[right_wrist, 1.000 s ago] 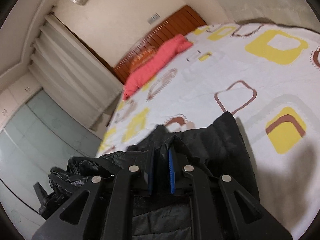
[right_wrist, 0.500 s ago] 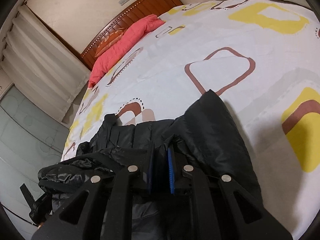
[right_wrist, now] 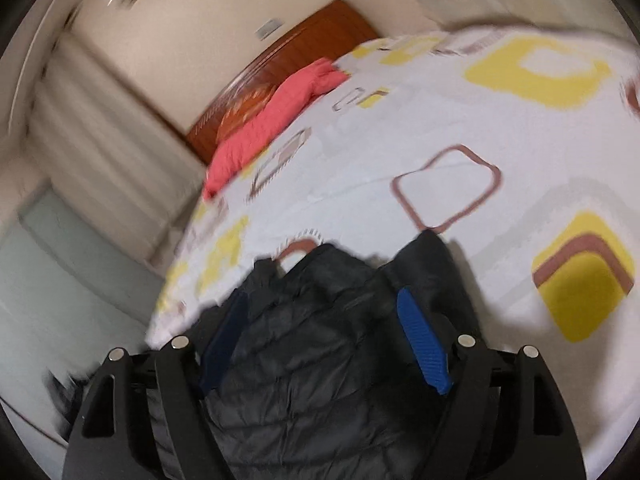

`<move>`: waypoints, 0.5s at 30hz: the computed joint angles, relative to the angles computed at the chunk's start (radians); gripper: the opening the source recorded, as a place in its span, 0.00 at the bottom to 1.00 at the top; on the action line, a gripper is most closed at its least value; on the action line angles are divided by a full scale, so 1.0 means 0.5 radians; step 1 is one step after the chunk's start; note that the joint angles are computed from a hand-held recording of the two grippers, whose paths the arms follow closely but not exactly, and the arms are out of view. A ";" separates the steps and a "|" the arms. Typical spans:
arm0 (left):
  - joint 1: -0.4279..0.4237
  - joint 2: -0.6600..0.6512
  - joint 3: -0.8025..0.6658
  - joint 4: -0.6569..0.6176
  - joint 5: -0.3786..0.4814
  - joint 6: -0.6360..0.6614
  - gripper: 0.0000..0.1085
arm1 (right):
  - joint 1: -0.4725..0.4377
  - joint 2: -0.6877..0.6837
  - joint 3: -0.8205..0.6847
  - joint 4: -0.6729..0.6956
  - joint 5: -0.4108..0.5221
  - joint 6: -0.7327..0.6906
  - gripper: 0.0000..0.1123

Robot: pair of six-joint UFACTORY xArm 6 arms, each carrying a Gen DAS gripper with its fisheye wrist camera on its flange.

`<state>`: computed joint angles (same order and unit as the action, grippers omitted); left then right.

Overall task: Fold large clothes
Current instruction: 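Lay the lifted hem over the collar with both grippers and release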

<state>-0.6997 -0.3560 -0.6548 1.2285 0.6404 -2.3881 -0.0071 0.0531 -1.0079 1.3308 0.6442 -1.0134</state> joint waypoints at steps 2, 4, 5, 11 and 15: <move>-0.020 0.174 -0.134 -0.168 0.029 0.234 0.72 | 0.174 -0.034 0.037 -0.156 -0.178 -0.028 0.67; -0.013 0.360 -0.280 -0.293 0.006 0.409 0.72 | 0.325 -0.029 0.048 -0.246 -0.332 -0.053 0.66; -0.015 0.416 -0.322 -0.328 0.001 0.460 0.72 | 0.391 -0.014 0.040 -0.277 -0.377 -0.062 0.62; -0.067 0.860 -0.712 -0.647 0.296 0.974 0.72 | 0.746 0.194 -0.019 -0.792 -0.775 0.198 0.52; -0.070 0.990 -0.789 -0.706 0.348 1.071 0.73 | 0.770 0.310 -0.005 -0.964 -0.875 0.339 0.52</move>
<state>-0.7347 0.1392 -1.0494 0.8757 0.8144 -1.8525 0.3778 0.2081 -1.0105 0.8487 0.2066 -0.8437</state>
